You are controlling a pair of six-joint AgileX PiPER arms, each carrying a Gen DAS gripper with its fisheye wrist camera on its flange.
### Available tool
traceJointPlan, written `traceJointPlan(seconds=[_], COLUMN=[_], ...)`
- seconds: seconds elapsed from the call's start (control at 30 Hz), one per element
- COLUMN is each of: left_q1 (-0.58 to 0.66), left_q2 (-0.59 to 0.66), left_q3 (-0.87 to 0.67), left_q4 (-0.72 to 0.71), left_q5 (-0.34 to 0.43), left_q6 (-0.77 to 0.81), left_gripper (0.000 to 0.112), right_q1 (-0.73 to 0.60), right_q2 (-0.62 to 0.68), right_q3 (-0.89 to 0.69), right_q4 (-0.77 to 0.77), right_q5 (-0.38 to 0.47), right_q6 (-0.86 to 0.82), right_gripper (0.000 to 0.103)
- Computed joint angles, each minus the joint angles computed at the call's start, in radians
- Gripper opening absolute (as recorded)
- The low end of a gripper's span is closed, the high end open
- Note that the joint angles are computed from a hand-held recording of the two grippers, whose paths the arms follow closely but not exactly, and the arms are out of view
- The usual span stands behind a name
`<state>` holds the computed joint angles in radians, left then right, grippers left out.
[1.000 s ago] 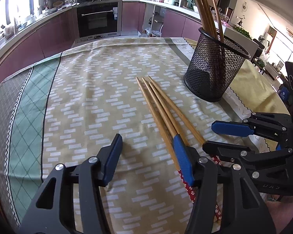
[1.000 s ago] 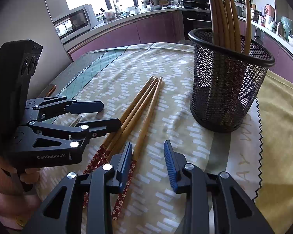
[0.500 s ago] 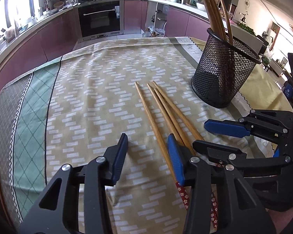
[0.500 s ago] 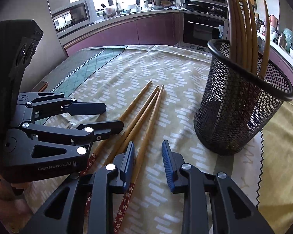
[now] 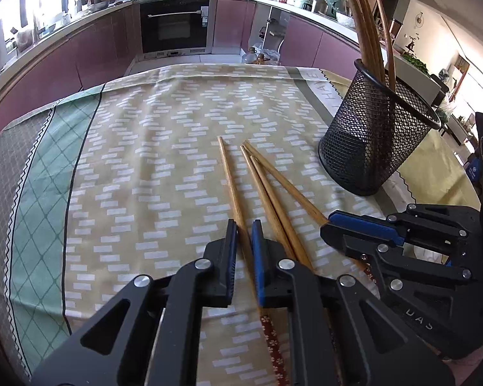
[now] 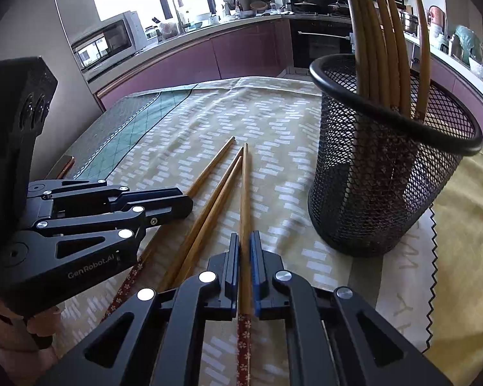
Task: Organize utensils
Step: 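Close the left gripper on one chopstick while the right gripper closes on another, then lift both held chopsticks upright and carry them over the mesh cup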
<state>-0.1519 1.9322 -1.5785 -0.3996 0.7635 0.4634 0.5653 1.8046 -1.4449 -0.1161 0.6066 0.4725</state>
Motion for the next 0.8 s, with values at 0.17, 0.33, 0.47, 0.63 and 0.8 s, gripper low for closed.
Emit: traceJointPlan(seconds=[0.17,0.33,0.47,0.63,0.8], left_q1=[0.015,0.031,0.054,0.084,0.104], left_q2=[-0.02,-0.064,-0.094,-0.14,-0.19], left_q3=[0.027,0.064,0.08,0.107,0.135], left_q4=[-0.033,-0.08,-0.134,-0.202,-0.242], left_q5=[-0.003,-0.004,0.02,0.051,0.073], left_q6=[0.014,0.06,0.103,0.171,0.217], left_gripper=[0.008,0.008,0.008,0.007,0.007], right_q1=[-0.008,-0.017,-0.02,-0.019,-0.029], right_q2=[-0.023,-0.07,-0.114,-0.159,-0.206], right_q3=[0.034,0.077,0.113,0.141,0.172], right_q4=[0.024,0.058,0.095,0.135,0.169], right_q5=[-0.026,-0.059,-0.087,-0.109,-0.131], right_q6=[-0.002,-0.033,-0.08,-0.121,-0.158], right_gripper=[0.006,0.006,0.006,0.006,0.006])
